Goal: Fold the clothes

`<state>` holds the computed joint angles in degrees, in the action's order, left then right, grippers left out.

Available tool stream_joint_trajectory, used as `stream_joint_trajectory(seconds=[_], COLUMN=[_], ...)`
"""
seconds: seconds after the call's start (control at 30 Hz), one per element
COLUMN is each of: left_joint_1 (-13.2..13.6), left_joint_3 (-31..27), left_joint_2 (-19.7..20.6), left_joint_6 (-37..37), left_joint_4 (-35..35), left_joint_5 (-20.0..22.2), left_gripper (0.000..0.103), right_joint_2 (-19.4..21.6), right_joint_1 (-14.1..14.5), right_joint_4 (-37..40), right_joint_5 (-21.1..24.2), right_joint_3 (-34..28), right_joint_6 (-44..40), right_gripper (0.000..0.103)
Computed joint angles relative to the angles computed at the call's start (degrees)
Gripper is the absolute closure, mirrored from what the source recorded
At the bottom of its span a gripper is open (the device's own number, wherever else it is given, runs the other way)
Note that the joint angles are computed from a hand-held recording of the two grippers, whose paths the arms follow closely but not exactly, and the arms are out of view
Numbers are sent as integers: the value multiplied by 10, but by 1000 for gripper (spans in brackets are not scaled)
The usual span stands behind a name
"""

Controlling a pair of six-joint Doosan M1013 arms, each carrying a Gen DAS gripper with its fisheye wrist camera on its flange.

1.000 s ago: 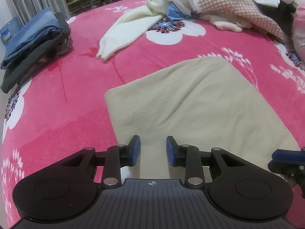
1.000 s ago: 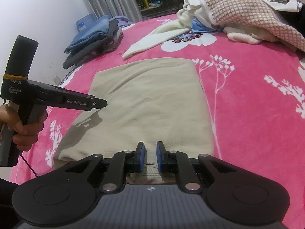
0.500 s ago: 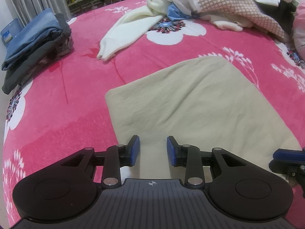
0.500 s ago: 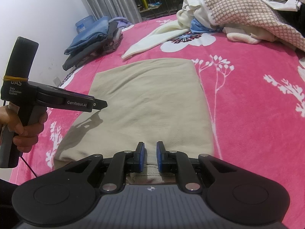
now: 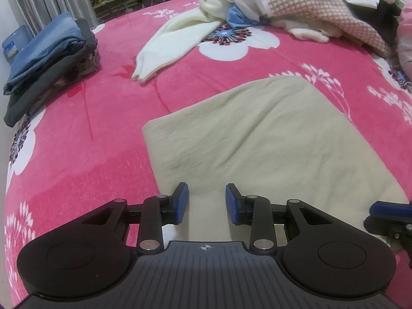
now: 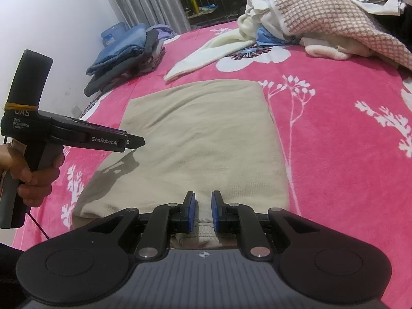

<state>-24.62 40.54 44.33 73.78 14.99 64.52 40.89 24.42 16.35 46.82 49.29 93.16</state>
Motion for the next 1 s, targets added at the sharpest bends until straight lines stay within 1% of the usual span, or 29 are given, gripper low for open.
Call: stream_joint_trajectory(seconds=[1.0], left_joint_1=[0], left_joint_3=[1], left_joint_2=[0], left_joint_6=[-1], left_joint_4=[-1], left_joint_5=[-3], left_gripper=[70], right_joint_2=[-4], right_joint_1=[2], right_joint_4=[0], right_joint_5=[-11], right_joint_3=[9], right_joint_6=[11], right_gripper=[89])
